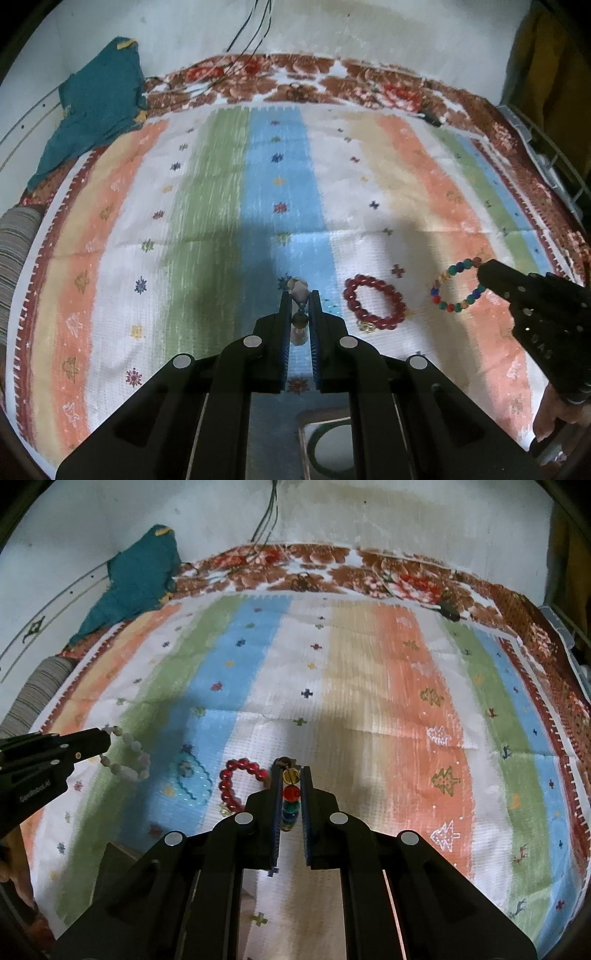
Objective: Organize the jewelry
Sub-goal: 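Lift both bracelets and carry them toward the silver tin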
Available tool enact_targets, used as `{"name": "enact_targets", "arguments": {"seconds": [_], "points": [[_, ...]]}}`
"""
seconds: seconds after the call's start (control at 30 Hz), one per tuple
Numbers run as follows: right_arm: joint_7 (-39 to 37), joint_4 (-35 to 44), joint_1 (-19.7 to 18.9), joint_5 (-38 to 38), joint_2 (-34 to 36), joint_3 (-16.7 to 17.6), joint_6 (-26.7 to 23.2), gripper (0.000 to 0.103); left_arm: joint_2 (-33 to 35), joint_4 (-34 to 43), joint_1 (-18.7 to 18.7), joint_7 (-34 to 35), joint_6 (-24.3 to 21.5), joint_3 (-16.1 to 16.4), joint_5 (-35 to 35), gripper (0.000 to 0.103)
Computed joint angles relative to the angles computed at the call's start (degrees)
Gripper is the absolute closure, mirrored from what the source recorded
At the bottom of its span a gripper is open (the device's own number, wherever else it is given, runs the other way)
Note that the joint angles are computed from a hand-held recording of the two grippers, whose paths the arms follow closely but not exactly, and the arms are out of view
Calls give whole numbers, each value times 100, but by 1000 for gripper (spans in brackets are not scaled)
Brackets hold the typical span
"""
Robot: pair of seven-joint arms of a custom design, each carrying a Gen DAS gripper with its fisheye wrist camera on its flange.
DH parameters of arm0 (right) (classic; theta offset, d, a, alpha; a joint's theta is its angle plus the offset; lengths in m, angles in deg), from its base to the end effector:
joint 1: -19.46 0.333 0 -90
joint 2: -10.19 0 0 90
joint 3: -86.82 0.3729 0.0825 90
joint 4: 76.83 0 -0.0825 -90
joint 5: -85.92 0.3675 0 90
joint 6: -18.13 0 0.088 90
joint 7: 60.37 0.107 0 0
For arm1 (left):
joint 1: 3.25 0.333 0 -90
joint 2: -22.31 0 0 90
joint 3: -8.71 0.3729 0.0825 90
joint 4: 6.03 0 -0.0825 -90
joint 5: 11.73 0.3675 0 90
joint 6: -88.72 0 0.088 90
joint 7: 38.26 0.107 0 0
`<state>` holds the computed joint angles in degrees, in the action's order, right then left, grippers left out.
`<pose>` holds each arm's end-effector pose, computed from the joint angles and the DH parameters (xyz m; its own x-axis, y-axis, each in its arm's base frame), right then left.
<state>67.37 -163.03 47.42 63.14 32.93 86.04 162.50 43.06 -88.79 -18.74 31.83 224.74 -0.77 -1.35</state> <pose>0.6452 0.3375 0.5669 0.0781 -0.9967 -0.0237 -0.7697 -0.0452 -0.6368 0.6600 -0.2792 0.6068 -0.1741 -0.9821 0.0720 -0.8319 0.1075 -0.5445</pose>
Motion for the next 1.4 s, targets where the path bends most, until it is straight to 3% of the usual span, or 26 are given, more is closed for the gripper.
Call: {"name": "enact_targets", "arguments": {"seconds": [0.43,1.4], "points": [[275,-433,141,-417,-423,20,318,93,-595,-716,1,-64,643,-31,181,94],[804,-1328,207,-1061,-1169,348,783,93,-1643,-1876,52,308,1352,-322,-278,94]]}}
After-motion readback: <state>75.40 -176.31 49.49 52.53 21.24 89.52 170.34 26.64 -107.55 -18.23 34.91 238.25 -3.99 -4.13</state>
